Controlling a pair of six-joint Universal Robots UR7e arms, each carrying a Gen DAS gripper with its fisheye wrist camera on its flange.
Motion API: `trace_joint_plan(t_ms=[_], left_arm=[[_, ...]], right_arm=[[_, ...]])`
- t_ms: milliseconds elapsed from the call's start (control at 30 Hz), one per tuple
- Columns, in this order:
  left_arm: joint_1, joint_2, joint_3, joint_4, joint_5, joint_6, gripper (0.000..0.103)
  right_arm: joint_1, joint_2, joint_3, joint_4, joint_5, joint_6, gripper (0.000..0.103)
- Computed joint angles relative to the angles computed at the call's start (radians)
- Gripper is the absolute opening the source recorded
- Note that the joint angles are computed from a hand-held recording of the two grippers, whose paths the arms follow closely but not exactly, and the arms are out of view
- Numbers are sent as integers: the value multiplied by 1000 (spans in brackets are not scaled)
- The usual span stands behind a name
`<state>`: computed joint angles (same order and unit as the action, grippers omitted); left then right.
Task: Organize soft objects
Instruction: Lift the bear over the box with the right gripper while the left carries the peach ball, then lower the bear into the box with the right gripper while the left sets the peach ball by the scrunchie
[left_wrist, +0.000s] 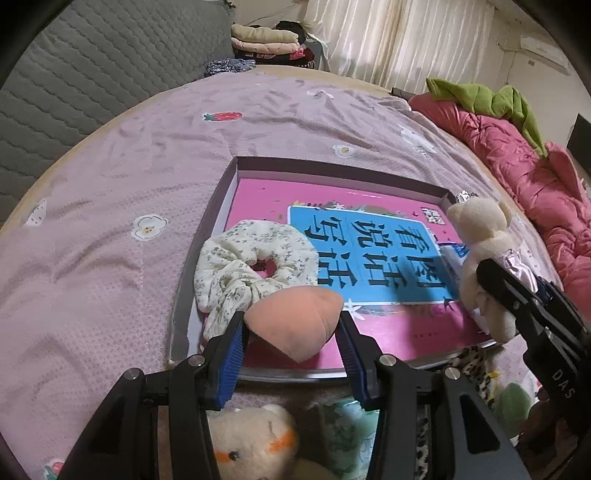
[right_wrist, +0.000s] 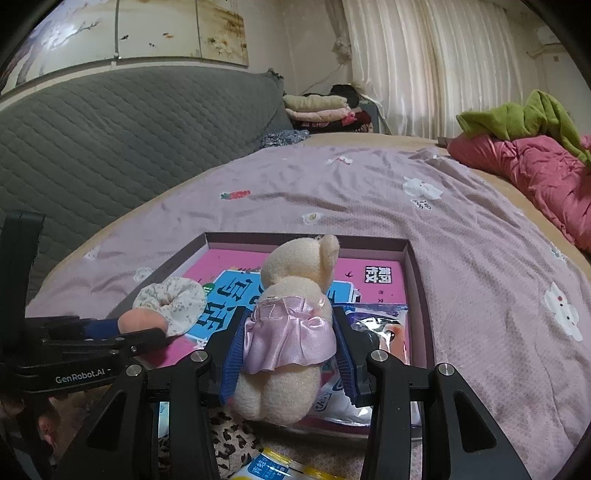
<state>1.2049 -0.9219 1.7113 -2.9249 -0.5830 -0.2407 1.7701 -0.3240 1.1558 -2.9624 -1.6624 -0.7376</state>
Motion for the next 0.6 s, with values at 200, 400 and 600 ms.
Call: trace_joint_plan(t_ms=[200, 400, 600], left_arm=[[0, 4, -17, 60, 19, -4, 49], [0, 10, -18, 54, 31, 11, 49], [1, 11, -17, 48, 33, 13, 49]], right_arm=[[3, 18, -28, 31, -27, -7, 45], [14, 34, -48, 58, -70, -32, 46], [23, 51, -67, 67, -107, -59, 46]])
